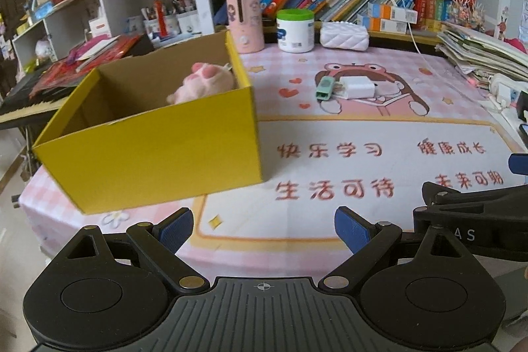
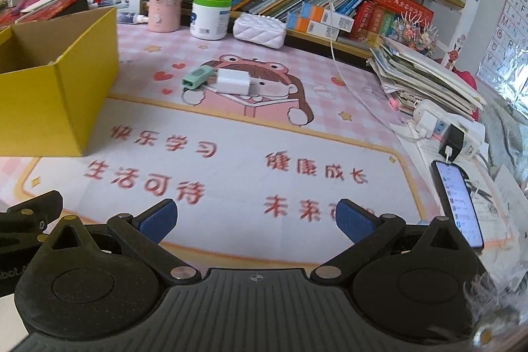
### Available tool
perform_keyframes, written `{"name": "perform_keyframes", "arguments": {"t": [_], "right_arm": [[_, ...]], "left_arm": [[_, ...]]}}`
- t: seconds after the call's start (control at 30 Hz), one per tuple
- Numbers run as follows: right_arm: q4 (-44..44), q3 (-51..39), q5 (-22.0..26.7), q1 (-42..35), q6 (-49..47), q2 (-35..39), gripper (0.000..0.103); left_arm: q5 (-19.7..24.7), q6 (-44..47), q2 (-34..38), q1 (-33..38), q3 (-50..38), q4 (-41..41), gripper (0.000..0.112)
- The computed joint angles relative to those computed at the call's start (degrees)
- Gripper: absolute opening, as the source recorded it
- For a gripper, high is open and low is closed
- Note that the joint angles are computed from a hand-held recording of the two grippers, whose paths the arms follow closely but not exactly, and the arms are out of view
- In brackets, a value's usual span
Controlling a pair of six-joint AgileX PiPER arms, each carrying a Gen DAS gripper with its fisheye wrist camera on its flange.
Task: Organize objects
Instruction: 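Withdraw both tools from the yellow box and move over the white charger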
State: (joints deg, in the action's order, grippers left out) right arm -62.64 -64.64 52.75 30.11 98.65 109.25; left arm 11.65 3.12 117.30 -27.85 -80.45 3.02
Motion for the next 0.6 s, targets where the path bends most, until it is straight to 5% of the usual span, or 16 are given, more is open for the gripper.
{"name": "perform_keyframes", "arguments": {"t": [0.6], "right_arm": [[-7.20,-0.32,-14.99,-17.61,-8.04,-0.59,0.103]], "left_arm": [[13.05,-22.44,14.74,-7.45,-26.74,16.19,0.094]]}}
